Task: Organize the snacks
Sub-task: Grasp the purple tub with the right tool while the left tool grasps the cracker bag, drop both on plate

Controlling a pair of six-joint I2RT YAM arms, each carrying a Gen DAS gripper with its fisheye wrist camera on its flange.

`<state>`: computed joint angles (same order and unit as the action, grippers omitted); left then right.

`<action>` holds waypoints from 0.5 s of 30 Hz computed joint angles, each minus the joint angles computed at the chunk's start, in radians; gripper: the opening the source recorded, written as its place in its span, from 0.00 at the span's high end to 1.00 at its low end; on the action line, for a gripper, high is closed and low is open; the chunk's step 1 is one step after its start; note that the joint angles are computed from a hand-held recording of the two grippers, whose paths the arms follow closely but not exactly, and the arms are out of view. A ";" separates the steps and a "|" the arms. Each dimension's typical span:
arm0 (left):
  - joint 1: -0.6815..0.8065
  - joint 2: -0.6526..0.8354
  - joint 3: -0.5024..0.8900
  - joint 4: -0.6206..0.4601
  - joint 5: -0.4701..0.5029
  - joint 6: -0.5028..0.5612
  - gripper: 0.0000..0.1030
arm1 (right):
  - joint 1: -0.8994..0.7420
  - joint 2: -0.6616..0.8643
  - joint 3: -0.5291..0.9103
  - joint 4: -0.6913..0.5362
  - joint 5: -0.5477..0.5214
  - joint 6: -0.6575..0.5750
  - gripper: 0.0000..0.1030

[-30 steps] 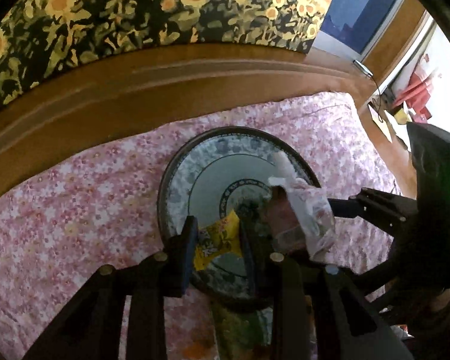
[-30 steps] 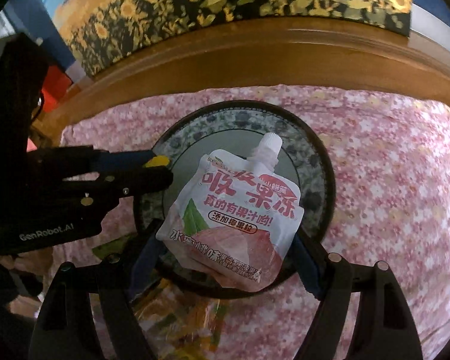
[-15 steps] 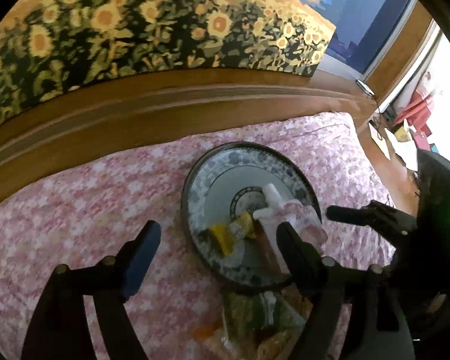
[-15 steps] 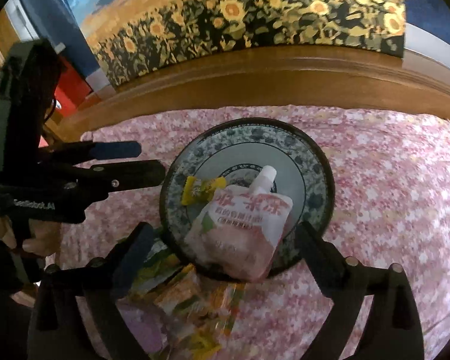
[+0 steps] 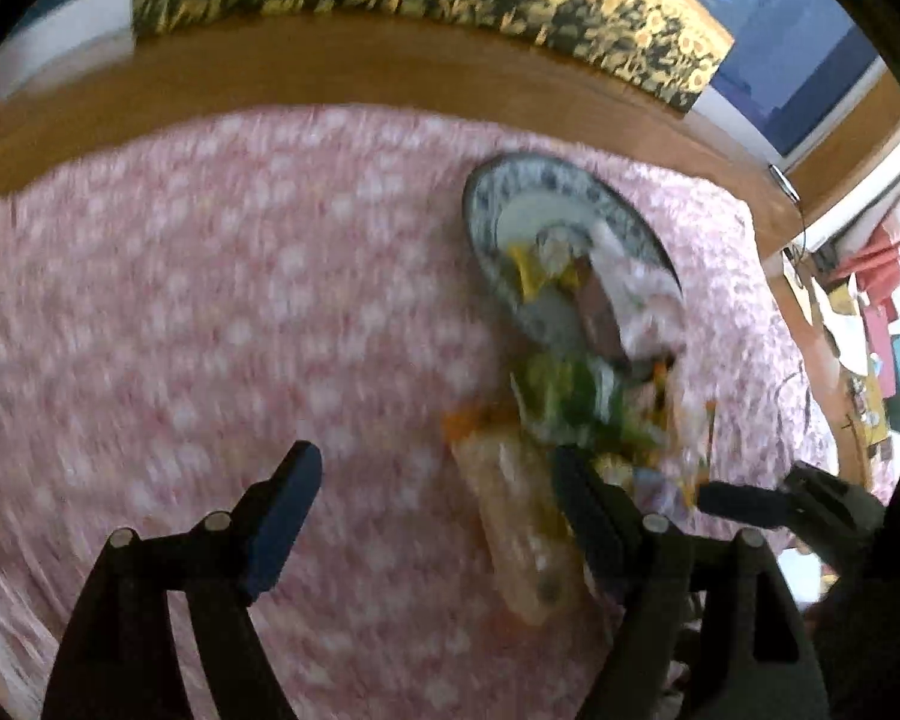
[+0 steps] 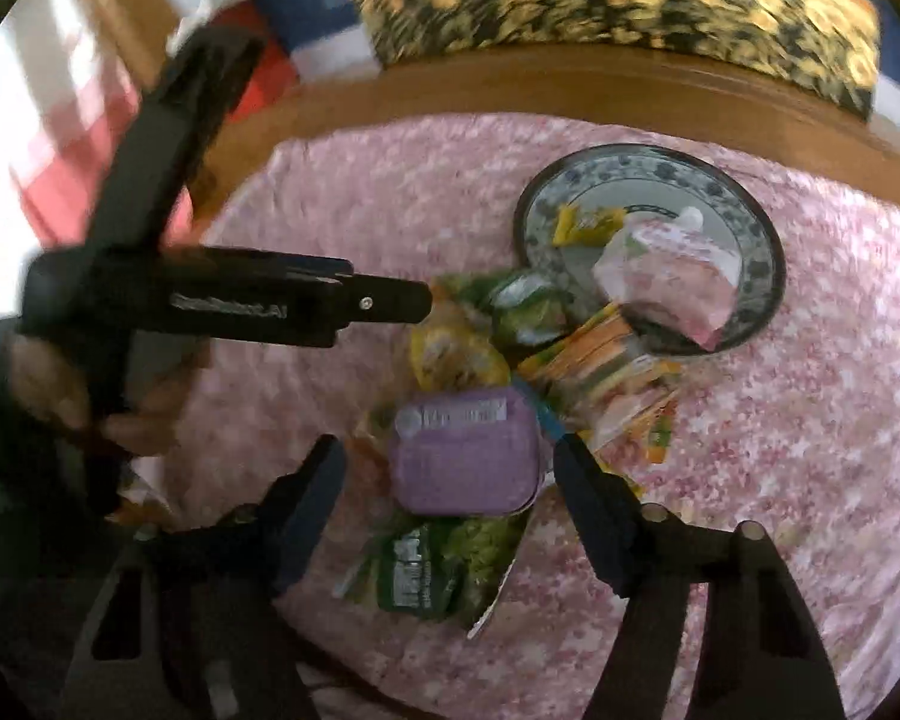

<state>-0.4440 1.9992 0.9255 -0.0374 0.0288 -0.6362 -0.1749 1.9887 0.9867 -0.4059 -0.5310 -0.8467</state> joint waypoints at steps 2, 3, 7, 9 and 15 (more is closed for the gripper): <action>-0.016 -0.009 -0.033 0.032 0.015 -0.031 0.21 | 0.025 -0.012 -0.056 0.103 0.042 0.009 0.29; -0.027 -0.013 -0.039 0.027 0.003 -0.038 0.21 | 0.037 -0.011 -0.079 0.157 0.071 0.018 0.29; -0.050 -0.035 -0.068 0.037 -0.007 -0.060 0.21 | 0.034 0.014 -0.069 0.179 0.100 0.028 0.38; -0.054 -0.039 -0.078 0.041 -0.001 -0.070 0.21 | 0.006 0.018 -0.034 0.129 0.070 0.032 0.39; -0.068 0.009 -0.051 0.053 0.068 -0.068 0.21 | -0.105 -0.035 0.010 -0.011 -0.047 0.024 0.39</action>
<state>-0.5116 2.0083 0.8748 0.0153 0.0964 -0.7041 -0.2795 1.9537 0.9967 -0.4169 -0.5776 -0.8224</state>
